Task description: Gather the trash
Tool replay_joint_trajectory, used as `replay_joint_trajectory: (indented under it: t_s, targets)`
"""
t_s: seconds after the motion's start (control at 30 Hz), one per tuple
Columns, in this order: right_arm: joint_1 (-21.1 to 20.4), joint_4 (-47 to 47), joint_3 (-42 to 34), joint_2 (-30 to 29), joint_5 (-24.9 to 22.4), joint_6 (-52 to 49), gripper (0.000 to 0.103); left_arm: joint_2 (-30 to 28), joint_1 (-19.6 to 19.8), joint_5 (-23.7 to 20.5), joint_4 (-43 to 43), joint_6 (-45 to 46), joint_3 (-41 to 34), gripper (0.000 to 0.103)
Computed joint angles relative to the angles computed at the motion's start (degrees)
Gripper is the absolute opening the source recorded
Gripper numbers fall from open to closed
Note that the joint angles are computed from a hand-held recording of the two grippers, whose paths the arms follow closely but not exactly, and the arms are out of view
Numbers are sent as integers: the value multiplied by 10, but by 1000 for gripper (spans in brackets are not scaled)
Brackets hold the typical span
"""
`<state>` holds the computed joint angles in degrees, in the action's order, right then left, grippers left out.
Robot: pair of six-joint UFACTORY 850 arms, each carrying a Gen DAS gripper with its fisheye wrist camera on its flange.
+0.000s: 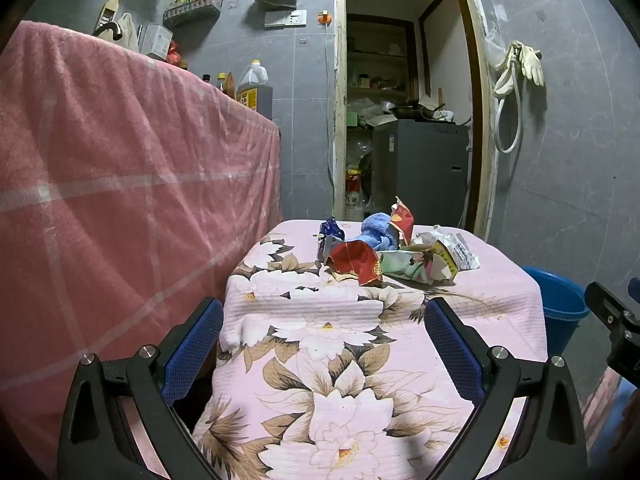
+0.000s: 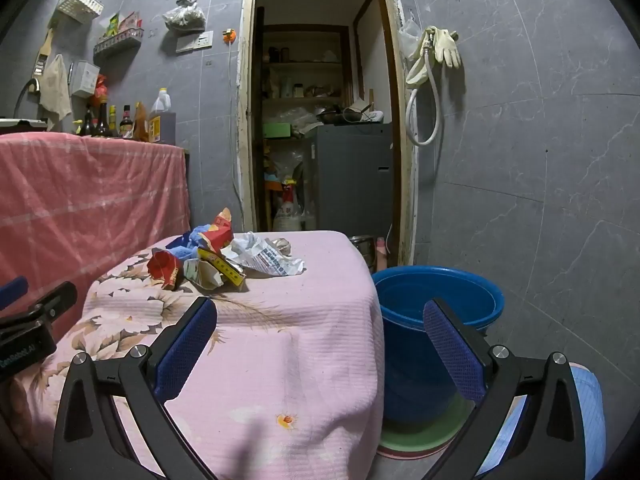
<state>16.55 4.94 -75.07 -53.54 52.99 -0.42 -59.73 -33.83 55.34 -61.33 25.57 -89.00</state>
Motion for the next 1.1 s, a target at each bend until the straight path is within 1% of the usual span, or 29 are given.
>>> replay_joint_trajectory:
  t_s: [0.03,0.07,1.1]
  targets:
    - [0,0,0,0,1,0,103,0,0,0,0,-1,0,99]
    - [0,2,-1,1,-9,-4,103,1,0,-4,-1,0,0,99]
    - [3,4,-3,-1,-8,-4,103,2,0,-6,-5,3,3,99]
